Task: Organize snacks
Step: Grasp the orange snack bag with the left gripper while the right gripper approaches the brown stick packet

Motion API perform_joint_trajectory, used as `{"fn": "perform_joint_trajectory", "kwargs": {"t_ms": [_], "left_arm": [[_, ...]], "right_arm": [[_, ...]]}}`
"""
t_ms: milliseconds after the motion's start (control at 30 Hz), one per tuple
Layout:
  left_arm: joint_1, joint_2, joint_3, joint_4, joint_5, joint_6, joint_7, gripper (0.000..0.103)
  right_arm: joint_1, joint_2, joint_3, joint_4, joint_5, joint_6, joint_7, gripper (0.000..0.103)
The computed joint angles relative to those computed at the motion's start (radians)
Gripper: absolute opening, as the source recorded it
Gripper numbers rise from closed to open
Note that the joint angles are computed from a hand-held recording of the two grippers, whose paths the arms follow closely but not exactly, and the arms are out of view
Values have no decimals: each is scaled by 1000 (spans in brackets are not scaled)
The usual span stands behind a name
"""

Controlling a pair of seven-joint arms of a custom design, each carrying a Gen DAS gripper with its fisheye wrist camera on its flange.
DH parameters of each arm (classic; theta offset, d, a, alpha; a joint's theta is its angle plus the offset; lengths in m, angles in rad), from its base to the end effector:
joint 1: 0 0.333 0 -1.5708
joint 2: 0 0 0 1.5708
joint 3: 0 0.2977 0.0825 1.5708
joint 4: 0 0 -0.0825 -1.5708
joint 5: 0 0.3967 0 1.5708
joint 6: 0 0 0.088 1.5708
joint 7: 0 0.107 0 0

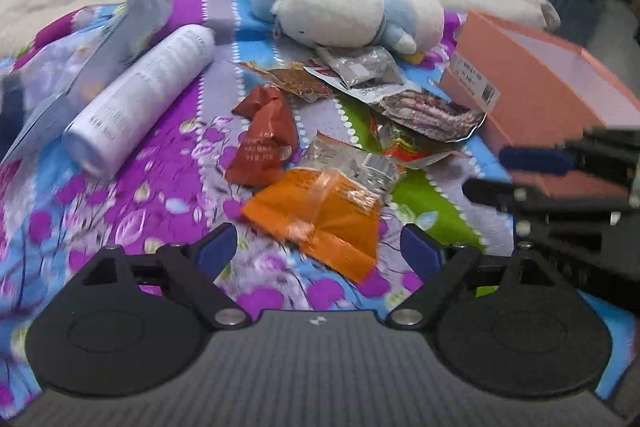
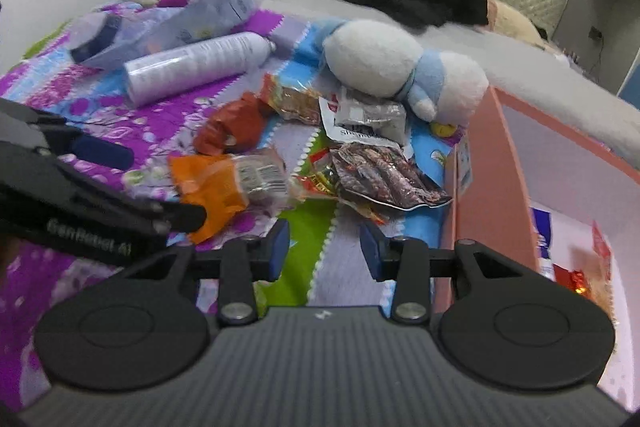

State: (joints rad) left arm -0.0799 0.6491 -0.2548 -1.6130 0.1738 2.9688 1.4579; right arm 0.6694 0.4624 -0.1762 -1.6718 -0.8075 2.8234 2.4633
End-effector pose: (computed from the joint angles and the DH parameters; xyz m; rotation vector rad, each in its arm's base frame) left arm 0.7063 -0.2211 0.3195 -1.5985 2.1087 -0.8845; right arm 0.6025 0.3842 0.3823 -1.9996 1.4174 -0.8069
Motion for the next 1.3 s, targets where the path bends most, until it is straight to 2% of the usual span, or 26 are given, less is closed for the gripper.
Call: {"fn": "perform_joint_trajectory", "kwargs": {"t_ms": [100, 233, 267, 333, 500, 567, 667, 733, 967, 1200, 1300], "left_arm": [[6, 64, -5, 75, 19, -9, 50, 91], [99, 146, -126, 160, -37, -54, 207, 91], [105, 163, -139, 178, -49, -57, 239, 91], [103, 186, -147, 210, -69, -73, 284, 91], [86, 236, -152, 281, -131, -111, 346, 91], [83, 249, -153, 296, -157, -113, 352, 91], [91, 245, -166, 279, -186, -96, 364, 83], [86, 230, -157, 258, -196, -82, 352, 81], [100, 146, -153, 132, -216, -23, 290, 79], [88, 2, -114, -75, -197, 61, 137, 78], [110, -57, -129, -164, -199, 92, 72, 78]], "right_arm": [[-24, 59, 11, 63, 48, -4, -40, 39], [-18, 120, -13, 125, 91, -14, -93, 38], [-18, 129, -17, 133, 101, -14, -107, 38], [-20, 141, -20, 143, 126, -19, -137, 38], [-16, 166, -36, 158, 179, -7, -182, 29], [-9, 168, -45, 155, 194, 2, -190, 19], [6, 159, -62, 140, 202, 24, -195, 15], [15, 149, -70, 127, 202, 36, -201, 13], [46, 91, -92, 51, 189, 61, -183, 10], [84, -9, -106, -83, 110, 87, -97, 9], [86, -60, -99, -140, 47, 93, -37, 8]]}}
